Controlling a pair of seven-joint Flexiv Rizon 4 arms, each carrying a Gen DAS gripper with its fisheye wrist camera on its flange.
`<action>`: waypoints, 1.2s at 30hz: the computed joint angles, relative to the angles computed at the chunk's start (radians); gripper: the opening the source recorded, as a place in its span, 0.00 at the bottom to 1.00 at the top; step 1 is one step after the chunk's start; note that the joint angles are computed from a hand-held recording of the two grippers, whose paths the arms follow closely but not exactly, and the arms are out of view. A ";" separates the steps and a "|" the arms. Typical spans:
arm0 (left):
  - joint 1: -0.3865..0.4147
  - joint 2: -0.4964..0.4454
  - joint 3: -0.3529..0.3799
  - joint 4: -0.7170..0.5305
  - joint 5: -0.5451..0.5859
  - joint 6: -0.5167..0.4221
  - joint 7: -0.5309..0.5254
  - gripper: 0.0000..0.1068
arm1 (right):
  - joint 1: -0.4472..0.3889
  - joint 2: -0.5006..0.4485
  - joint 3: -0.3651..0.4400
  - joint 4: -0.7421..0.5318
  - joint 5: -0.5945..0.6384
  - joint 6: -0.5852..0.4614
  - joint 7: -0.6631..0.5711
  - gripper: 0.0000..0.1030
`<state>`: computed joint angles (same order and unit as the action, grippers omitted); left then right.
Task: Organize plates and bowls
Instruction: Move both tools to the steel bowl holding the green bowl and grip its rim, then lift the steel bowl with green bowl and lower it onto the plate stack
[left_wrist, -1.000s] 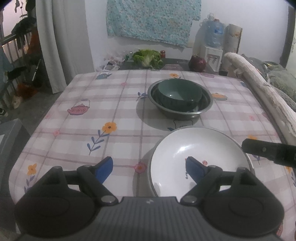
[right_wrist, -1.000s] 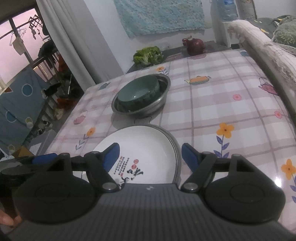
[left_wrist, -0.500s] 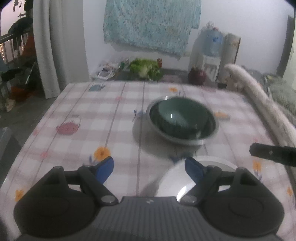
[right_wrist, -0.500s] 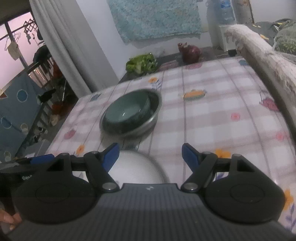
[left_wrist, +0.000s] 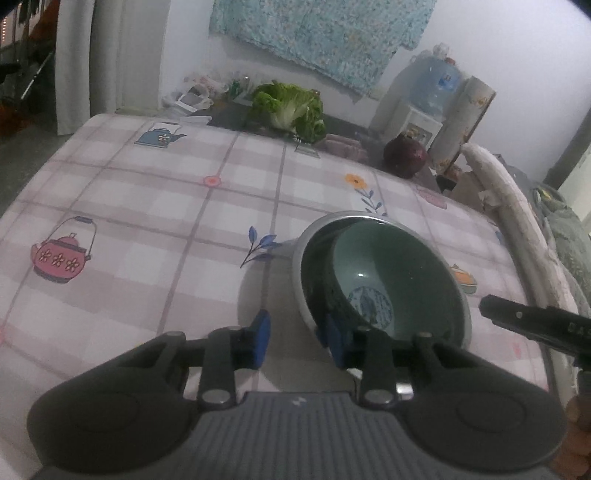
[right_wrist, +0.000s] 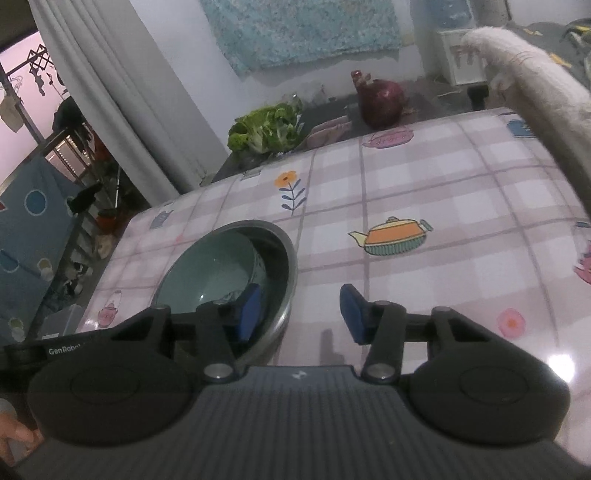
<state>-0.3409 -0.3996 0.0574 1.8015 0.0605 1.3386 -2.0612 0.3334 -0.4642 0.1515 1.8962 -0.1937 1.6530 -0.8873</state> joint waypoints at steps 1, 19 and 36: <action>0.003 -0.007 -0.003 -0.008 -0.002 -0.005 0.005 0.31 | -0.019 -0.015 0.022 -0.019 -0.002 -0.010 -0.010 0.42; 0.052 -0.095 -0.063 -0.054 -0.126 0.011 0.096 0.20 | -0.082 -0.171 0.149 -0.223 0.102 -0.160 -0.122 0.22; 0.021 -0.098 -0.031 -0.073 -0.140 -0.014 0.044 0.13 | -0.077 -0.185 0.165 -0.253 0.140 -0.151 -0.168 0.10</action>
<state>-0.3195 -0.4972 0.0267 1.7285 -0.0791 1.3250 -2.0169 0.2561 -0.6487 0.3168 1.6436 -0.0537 1.5020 -1.0549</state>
